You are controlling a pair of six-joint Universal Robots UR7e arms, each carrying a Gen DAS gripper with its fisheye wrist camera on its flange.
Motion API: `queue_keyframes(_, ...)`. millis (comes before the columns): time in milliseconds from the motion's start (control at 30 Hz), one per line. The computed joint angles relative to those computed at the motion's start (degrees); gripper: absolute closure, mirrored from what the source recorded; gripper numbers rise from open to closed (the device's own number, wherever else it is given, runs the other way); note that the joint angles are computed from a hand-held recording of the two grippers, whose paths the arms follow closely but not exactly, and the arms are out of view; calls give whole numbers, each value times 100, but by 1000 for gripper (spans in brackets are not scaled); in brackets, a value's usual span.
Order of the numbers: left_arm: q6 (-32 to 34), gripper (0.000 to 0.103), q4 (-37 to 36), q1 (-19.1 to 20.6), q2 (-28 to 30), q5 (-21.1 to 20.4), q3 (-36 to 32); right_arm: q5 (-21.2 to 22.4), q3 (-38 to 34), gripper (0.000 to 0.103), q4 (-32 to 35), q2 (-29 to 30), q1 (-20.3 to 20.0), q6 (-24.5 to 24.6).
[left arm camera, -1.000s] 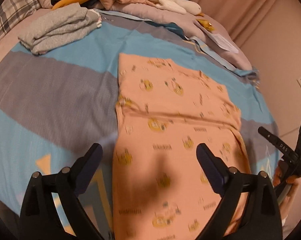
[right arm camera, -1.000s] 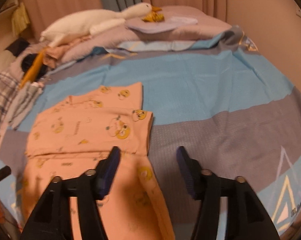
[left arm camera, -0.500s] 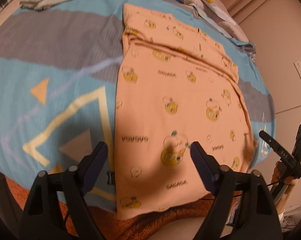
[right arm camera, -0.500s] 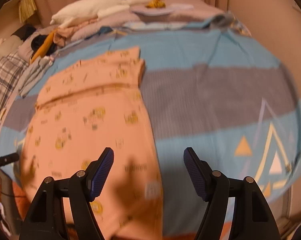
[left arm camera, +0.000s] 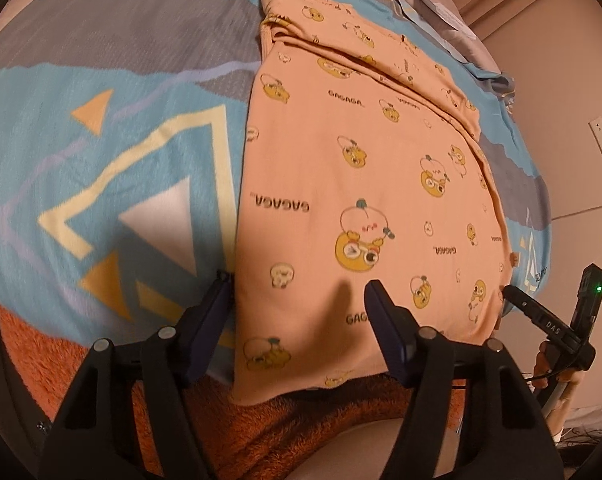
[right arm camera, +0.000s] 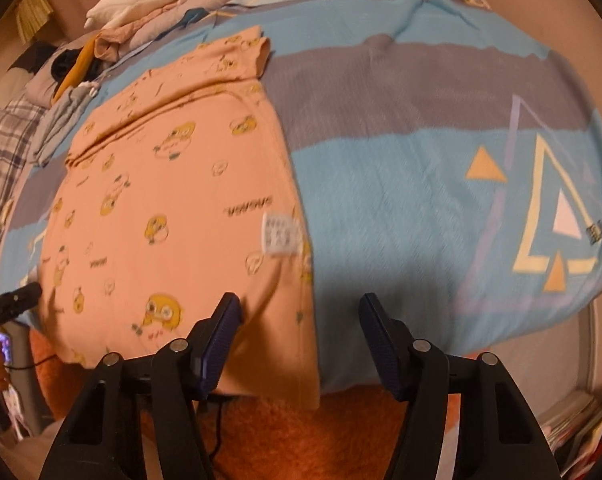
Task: Fold small clothes
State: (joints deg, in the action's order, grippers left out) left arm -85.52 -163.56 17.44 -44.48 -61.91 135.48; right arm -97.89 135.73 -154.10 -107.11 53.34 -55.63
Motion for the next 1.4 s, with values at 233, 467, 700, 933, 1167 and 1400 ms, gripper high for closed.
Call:
queue_keyframes(233,-168,38,-9,-169,46,-45,59,103,155,45,18,-184,-186,-309)
queue_keyframes(467,-305,39,-74,-404,195,-62,107,195,221,53,92,-309,-389,-509)
queue_keyframes(700,-386,44,-300,-509,271,-189,210,375,253,55,384,-485,-654,-568)
queue_keyframes(933,-335,52,-617,-454,486,-499,222,356,276,62,579,-513,-708,-596)
queue_keyframes(1167,-162,91,-1065,-338,727,-718,237,385,248,82,797,-511,-694,-711)
queue_keyframes(1400,-140,96,-1323,-559,619,-444,341,622,159,96,1158,-645,-638,-774)
